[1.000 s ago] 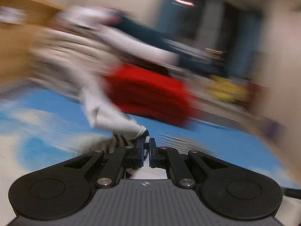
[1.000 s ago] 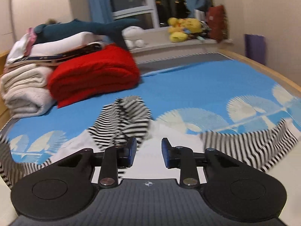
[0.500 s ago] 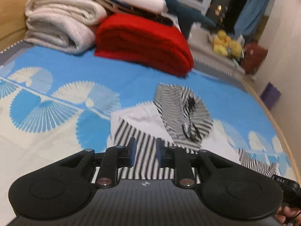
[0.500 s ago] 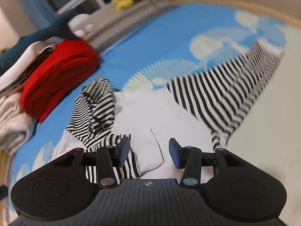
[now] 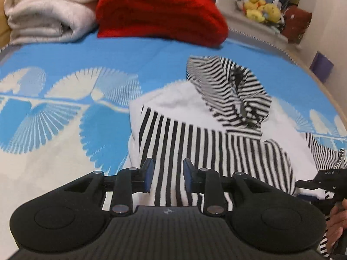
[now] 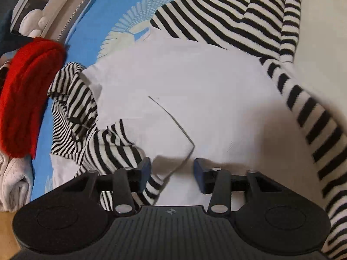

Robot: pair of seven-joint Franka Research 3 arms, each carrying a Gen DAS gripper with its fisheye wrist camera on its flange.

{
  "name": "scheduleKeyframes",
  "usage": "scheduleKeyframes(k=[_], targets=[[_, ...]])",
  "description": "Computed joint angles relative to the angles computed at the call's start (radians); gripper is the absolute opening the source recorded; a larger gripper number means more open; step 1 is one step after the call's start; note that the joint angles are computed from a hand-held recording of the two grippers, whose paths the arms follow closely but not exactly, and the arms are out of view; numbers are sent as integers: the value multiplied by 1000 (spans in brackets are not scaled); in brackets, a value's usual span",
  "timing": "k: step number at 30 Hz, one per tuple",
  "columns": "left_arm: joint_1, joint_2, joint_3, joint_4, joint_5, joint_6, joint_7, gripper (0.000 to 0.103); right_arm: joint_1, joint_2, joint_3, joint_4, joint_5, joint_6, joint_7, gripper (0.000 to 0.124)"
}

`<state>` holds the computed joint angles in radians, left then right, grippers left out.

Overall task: Fold small clothes
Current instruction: 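Move the right gripper to the striped sleeve cuff and grasp it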

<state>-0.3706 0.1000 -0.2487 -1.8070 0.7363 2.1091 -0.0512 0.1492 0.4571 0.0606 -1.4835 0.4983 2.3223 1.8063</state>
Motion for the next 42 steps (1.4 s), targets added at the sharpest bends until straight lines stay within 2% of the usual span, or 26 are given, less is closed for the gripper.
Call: scheduleKeyframes(k=[1,3,5,7,8,9,10,11,13,14,15,17,18,19,20,21,23,24,26,29,31,33,36,37,39,42], targets=[[6,1,1,-5,-19,13,20,33,13,4,-7,4,-22,19,8,1],[14,1,2,-20,-58,45,60,33,36,-20,-18,-33,-53,119,15,2],[22,6,2,-28,-104,67,93,33,34,-69,13,-104,-22,305,-93,2],[31,15,5,-45,-148,108,110,33,27,-107,54,-159,41,489,-255,2],[36,19,7,-56,-175,130,124,33,50,-116,33,-173,11,532,-268,2],[41,31,5,-52,-216,127,157,33,93,-116,-23,-178,-90,530,-211,3],[43,51,2,-35,-261,94,205,33,146,-105,-95,-163,-216,483,-110,4],[40,69,0,-14,-282,56,238,33,187,-80,-156,-124,-330,392,-16,4],[27,86,4,7,-277,20,259,33,224,-35,-223,-51,-461,233,150,10],[21,83,8,11,-261,22,245,33,218,-30,-224,-44,-470,216,196,10],[14,77,11,10,-238,34,227,33,185,-33,-192,-49,-429,244,183,10],[8,63,14,0,-196,83,206,33,96,-39,-80,-65,-316,329,45,15],[10,64,14,-2,-199,100,211,34,27,-37,2,-55,-190,324,-101,27],[13,74,11,4,-221,98,225,34,-31,-16,70,-19,-67,263,-215,36],[15,90,8,17,-254,78,246,34,-65,18,103,41,-5,157,-260,38],[15,107,7,32,-279,50,264,34,-70,59,101,108,-13,44,-236,39],[9,124,8,52,-287,19,288,34,-1,109,13,198,-146,-100,-133,37],[3,125,11,62,-276,12,285,35,17,112,-13,203,-170,-105,-114,34],[-7,110,20,56,-228,43,258,38,16,105,-16,205,-156,-75,-110,36],[-12,100,24,53,-185,85,229,40,7,85,-11,178,-151,94,-213,38],[-16,108,24,67,-172,80,217,40,-14,104,-7,206,-127,149,-248,38],[-20,119,25,83,-161,71,212,40,-29,133,-17,252,-124,152,-249,38],[-36,142,29,127,-121,21,219,40,-61,166,-36,315,-104,111,-242,39],[-44,152,30,146,-106,5,221,40,-92,186,-12,343,-116,110,-237,38],[-50,155,32,154,-92,7,216,40,-114,186,-27,341,-97,120,-268,39],[-46,146,34,140,-92,41,198,40,-132,237,-52,403,-116,162,-245,38]])
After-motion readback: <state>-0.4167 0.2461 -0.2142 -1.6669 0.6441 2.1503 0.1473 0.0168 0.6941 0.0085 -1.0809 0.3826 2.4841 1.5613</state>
